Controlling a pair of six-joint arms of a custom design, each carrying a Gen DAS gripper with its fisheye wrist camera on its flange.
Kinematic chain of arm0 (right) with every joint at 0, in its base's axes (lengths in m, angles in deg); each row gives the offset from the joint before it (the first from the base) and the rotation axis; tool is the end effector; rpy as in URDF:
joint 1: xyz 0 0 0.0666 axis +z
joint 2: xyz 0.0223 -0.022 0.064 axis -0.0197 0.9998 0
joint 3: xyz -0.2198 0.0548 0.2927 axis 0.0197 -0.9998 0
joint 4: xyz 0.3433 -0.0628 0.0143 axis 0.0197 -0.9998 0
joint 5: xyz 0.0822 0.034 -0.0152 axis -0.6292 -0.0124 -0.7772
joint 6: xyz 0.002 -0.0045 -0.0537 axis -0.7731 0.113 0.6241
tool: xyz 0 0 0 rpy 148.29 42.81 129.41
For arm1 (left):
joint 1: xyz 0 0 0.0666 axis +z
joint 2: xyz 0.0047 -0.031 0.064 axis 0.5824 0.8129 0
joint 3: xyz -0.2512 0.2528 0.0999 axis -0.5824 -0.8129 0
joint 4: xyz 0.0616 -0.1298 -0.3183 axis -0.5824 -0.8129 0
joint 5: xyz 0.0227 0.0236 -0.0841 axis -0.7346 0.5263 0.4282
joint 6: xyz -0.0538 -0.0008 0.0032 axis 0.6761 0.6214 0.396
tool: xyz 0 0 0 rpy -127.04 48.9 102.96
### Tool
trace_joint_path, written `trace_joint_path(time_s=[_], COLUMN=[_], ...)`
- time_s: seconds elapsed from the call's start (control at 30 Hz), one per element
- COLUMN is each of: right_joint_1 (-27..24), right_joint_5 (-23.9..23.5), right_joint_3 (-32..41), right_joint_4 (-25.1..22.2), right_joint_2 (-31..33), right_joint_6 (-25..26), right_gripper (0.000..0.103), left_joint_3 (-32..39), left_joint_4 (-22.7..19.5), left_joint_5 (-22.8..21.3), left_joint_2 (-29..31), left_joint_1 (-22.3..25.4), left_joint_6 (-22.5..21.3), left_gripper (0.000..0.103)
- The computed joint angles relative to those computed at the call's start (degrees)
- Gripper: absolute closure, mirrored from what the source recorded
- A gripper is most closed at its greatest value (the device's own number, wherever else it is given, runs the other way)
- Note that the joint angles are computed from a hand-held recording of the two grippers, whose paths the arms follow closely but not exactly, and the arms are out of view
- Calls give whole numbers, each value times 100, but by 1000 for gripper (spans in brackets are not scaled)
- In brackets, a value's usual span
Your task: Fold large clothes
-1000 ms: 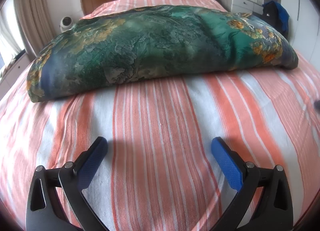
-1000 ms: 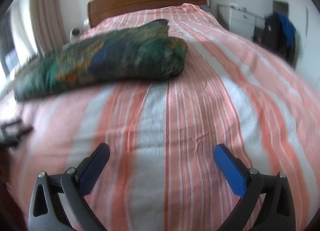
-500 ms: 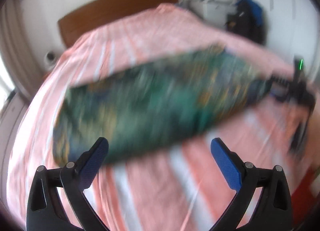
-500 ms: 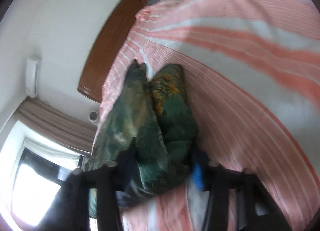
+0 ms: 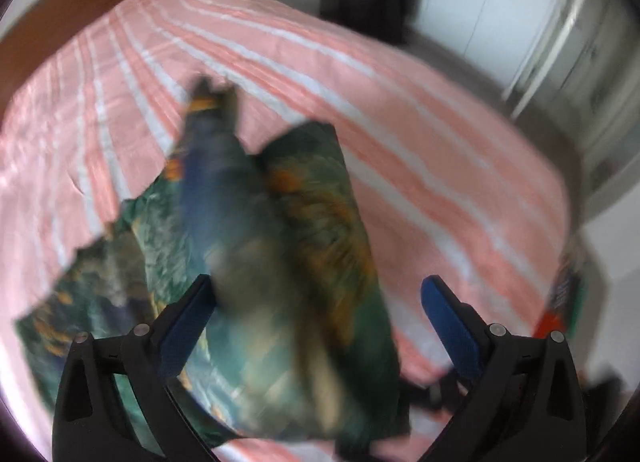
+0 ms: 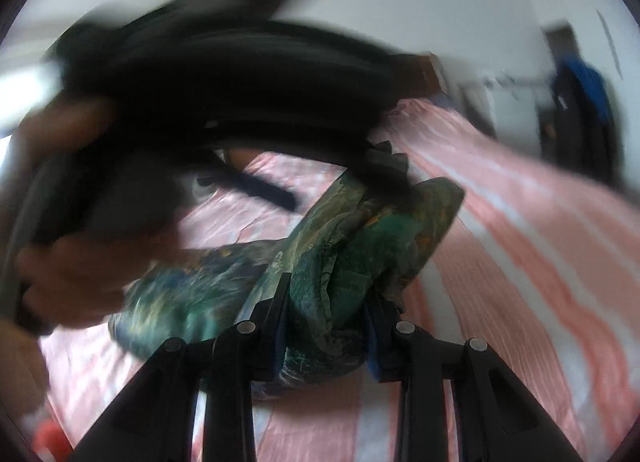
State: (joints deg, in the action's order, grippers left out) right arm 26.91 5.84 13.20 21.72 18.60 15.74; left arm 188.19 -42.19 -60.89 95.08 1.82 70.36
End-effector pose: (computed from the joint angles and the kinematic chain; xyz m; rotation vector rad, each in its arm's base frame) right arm 0.3129 0.1569 0.4178 0.0092 1.9694 0.3219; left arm 0.4230 -0.2860 0.5157 1.0815 2.4816 -0.1855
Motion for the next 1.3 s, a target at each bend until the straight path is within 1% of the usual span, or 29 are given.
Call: trace_joint_path(time_s=[0.07,0.1,0.13,0.17,0.2,0.23,0.27,0.3,0.37,0.4,0.47,0.5,0.53,0.6,0.63,0.73,0.77,0.83,0.87,0.9,0.97,1.03,1.17,1.3], right_joint_1=[262,383,448,503,543,564,560,539,515,508,526,569,586,643,645,534,560,553,445,456,347,535,213,283], right_joint_5=[192,286,332,369,401,432,419,366,369,399,433,467,486,573,576,468,517,519,388,368,277,428,93,106], right_joint_3=[135,169,207,226,236,240,245,227,179,173,156,117,46,-217,-324,-601,-707,-773,-779,-807,-892,-937,-1135,-1065], right_joint_4=[79,123,157,174,190,199,192,198,267,260,241,255,299,514,515,297,191,-143,-238,-362,-422,-588,-652,-681], right_joint_2=[107,136,179,208,239,264,293,307,302,291,235,173,82,-186,-289,-422,-440,-350,-270,-286,-262,-301,-371,-195], right_joint_6=[466,688,847,959,1036,1079,1092,1082,1127,1141,1121,1118,1127,1125,1087,849,714,396,293,175,136,-20,73,129], right_gripper=[73,73,73,73,73,73,73,74,73,69,51,25,2,0,0,0,0,0,0,0,0,0,0,0], left_joint_3=[-340,-532,-789,-920,-1046,-1082,-1156,-1186,-1367,-1494,-1609,-1576,-1515,-1437,-1397,-1363,-1376,-1359,-1376,-1392,-1439,-1452,-1507,-1620], left_joint_4=[191,283,429,496,554,560,594,604,801,894,1063,1101,1097,1073,1053,1029,1028,1017,1032,1054,1087,1121,1210,1357], left_joint_5=[-647,-940,-1320,-1533,-1771,-1705,-1604,-1563,-1598,-1614,-1608,-1550,-1420,-1181,-1119,-827,-732,-608,-560,-510,-362,-216,3,27], left_joint_2=[-180,-291,-412,-470,-521,-554,-605,-657,-824,-910,-1015,-998,-1024,-1093,-1110,-1237,-1275,-1309,-1331,-1345,-1364,-1321,-1212,-1126], left_joint_1=[-157,-231,-299,-322,-330,-282,-214,-184,-183,-176,-94,-20,130,427,518,1019,1216,1566,1714,1864,2240,2564,3070,3314], left_joint_6=[-174,-225,-292,-305,-277,-208,-154,-108,-136,-139,-94,-69,-34,-24,-21,-80,-96,-117,-132,-147,-93,-44,71,92], left_gripper=[1,3,9,37,61,66,74,77,80,80,81,81,81,81,81,81,81,81,81,81,81,81,81,81])
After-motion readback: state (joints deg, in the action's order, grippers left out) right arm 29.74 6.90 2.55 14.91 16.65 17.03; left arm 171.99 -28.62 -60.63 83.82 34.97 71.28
